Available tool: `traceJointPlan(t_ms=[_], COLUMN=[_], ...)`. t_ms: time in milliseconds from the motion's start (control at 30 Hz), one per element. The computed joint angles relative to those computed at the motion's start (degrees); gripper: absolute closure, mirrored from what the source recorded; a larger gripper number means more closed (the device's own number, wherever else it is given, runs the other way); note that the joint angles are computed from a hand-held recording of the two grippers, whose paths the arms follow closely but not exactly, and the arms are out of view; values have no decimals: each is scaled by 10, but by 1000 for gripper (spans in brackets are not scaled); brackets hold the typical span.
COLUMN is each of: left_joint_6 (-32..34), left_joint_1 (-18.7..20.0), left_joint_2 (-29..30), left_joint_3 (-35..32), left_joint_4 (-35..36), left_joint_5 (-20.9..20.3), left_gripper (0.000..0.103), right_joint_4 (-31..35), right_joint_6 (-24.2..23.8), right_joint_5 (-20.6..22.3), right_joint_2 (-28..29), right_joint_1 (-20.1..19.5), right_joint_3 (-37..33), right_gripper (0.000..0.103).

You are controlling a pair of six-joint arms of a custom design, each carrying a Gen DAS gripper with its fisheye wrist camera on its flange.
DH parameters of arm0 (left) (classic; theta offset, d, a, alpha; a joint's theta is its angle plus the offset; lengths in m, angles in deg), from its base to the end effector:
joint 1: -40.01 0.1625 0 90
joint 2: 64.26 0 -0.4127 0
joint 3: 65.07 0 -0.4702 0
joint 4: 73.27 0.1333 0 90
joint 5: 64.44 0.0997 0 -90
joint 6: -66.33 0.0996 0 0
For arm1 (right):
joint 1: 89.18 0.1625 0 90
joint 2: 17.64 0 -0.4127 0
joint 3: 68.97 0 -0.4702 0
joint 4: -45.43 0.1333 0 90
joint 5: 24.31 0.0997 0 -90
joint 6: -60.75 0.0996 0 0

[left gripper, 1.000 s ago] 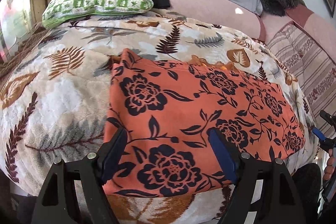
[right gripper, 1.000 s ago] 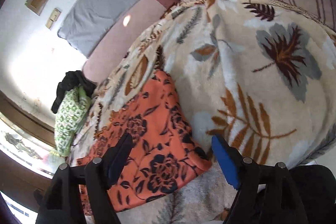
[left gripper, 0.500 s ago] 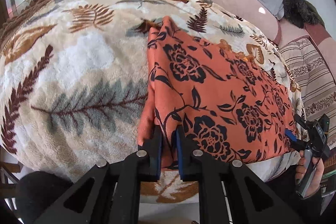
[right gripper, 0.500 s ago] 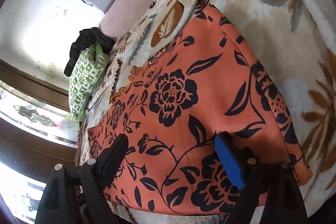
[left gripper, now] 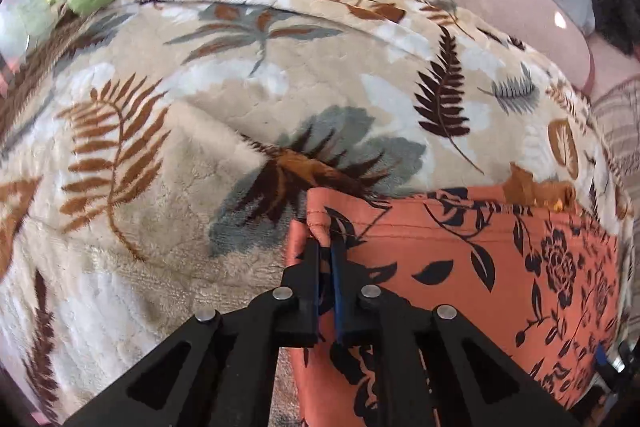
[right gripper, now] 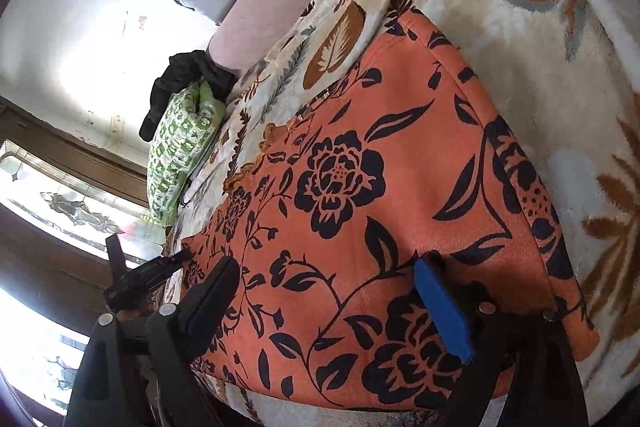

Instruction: Fold small clothes

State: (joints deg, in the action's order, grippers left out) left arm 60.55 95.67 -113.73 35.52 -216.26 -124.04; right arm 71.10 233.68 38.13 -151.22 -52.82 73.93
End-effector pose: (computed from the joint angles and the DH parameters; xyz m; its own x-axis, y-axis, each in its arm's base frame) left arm -0.2239 -0.6534 0.0275 -0.7746 0.3874 -0.4999 0.4883 0.8687 -0.0834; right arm -0.0504 -0.2599 0.2530 -0.8814 0.4436 -0.1625 0.3560 0.3976 -0.8457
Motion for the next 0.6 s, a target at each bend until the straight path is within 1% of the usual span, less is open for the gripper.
traceJointPlan(t_ms=[33, 67, 100, 133, 200, 267, 300, 333, 367, 400, 433, 467, 500, 533, 600], left_joint_6=[-8, -3, 5, 7, -4, 13, 22, 33, 44, 56, 65, 72, 76, 76, 61], left_joint_1=[0, -6, -14, -16, -19, -29, -39, -48, -57, -66, -76, -86, -94, -98, -99], left_joint_2=[-7, -10, -11, -14, -29, -51, -66, -83, -102, -118, -135, -147, -158, -163, -167], left_joint_3=[6, 13, 23, 27, 39, 67, 86, 104, 126, 144, 166, 186, 204, 212, 227], left_joint_4=[-5, -16, -32, -35, -29, -57, -68, -80, -93, -105, -122, -141, -148, -143, -132], left_joint_5=[-2, 16, 43, 54, 55, 59, 59, 53, 40, 24, 15, 11, 1, -12, -29], left_gripper=[95, 95, 95, 95, 95, 95, 93, 83, 64, 52, 35, 30, 30, 30, 30], right_joint_4=[-1, -2, -3, -4, -6, -5, -3, 4, 12, 23, 34, 38, 37, 40, 66], right_joint_6=[1, 2, 0, 0, 4, 7, 15, 24, 31, 26, 20, 20, 25, 28, 20], right_joint_5=[5, 10, 11, 12, 20, 32, 46, 56, 49, 26, 9, 11, 20, 13, -41], right_joint_2=[2, 3, 3, 2, 2, 3, 9, 10, 3, -4, -2, 5, 19, 39, 100], right_joint_1=[4, 8, 9, 8, 15, 24, 36, 45, 45, 37, 35, 45, 58, 61, 43], right_joint_3=[-1, -2, -2, -1, -1, -3, -8, -13, -15, -19, -28, -42, -59, -80, -130], right_gripper=[12, 12, 12, 12, 12, 12, 12, 12, 12, 12, 12, 12, 12, 12, 12])
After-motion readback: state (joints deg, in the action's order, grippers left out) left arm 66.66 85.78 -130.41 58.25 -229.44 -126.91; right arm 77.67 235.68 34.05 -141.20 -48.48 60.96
